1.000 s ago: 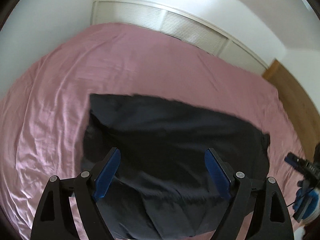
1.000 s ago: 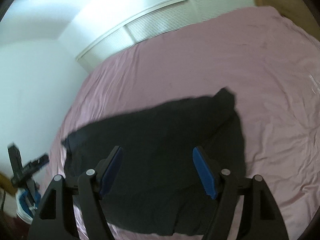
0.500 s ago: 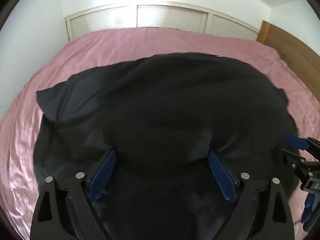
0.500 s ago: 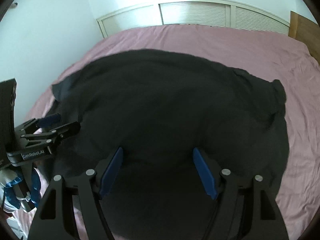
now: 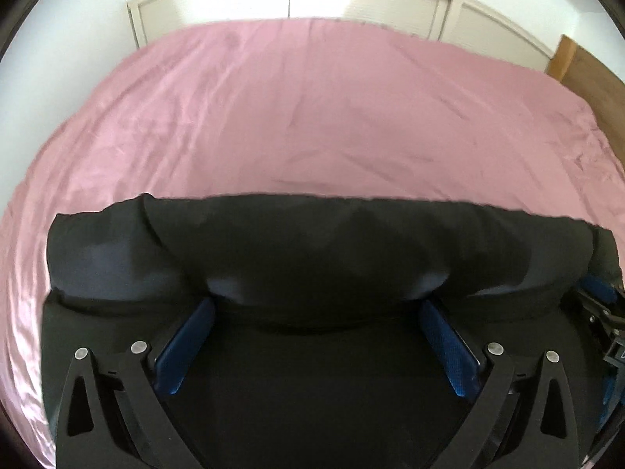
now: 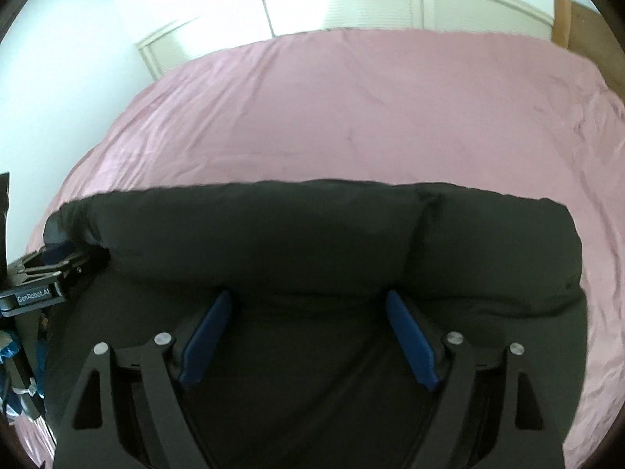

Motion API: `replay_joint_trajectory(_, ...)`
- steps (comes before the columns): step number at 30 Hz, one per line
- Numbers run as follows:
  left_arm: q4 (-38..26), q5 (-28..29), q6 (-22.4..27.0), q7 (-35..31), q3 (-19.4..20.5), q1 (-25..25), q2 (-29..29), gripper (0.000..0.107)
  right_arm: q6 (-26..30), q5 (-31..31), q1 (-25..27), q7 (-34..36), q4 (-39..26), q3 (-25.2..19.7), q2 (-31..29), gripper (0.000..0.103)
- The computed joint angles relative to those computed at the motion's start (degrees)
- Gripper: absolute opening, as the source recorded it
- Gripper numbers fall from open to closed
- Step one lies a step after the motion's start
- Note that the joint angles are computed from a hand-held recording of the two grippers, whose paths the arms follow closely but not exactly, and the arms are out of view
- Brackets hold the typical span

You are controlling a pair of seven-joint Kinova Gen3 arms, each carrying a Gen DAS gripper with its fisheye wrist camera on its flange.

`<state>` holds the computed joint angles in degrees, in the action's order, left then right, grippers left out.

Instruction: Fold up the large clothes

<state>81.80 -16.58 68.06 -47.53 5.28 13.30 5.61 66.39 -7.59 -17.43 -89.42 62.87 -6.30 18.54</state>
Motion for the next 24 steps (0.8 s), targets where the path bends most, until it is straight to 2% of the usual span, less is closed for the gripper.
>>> replay_joint_trajectory(3,-2.2,4.8,0.1,-3.2,-1.2,-2.7,3.2,0.102,2.7,-1.3,1.0,-1.4,-4.8,0.5,4.2,0.083)
replay_joint_trajectory(6,-1.2,9.0,-2.3,-5.1,-2.4,-5.3,4.6,0.102,2.8,-2.7,2.3,-2.2,-6.3,0.6,6.6,0.083)
replay_joint_trajectory(11,-2.2,8.9,-2.0,-4.7,-2.8,-4.9,7.4,0.102,3.7,-1.3,1.5,-3.9,-9.1,1.2,10.3,0.083)
replay_joint_trajectory(17,-3.9,14.5,1.4,-12.3,-3.8,-9.9,5.7,0.102,13.6,3.9,-0.9,-4.4,-20.9,3.2,14.9,0.083)
replay_joint_trajectory(20,-4.5,13.3,4.6,-11.1,-5.2,-11.2,3.6,0.102,18.7,6.5,-1.3,-5.0,-26.6,4.5,16.3,0.083)
replay_joint_trajectory(24,-5.4,7.2,9.6,-10.0,-6.2,-12.4,0.4,0.102,21.0,11.0,-2.3,-3.0,-27.8,6.0,14.9,0.083)
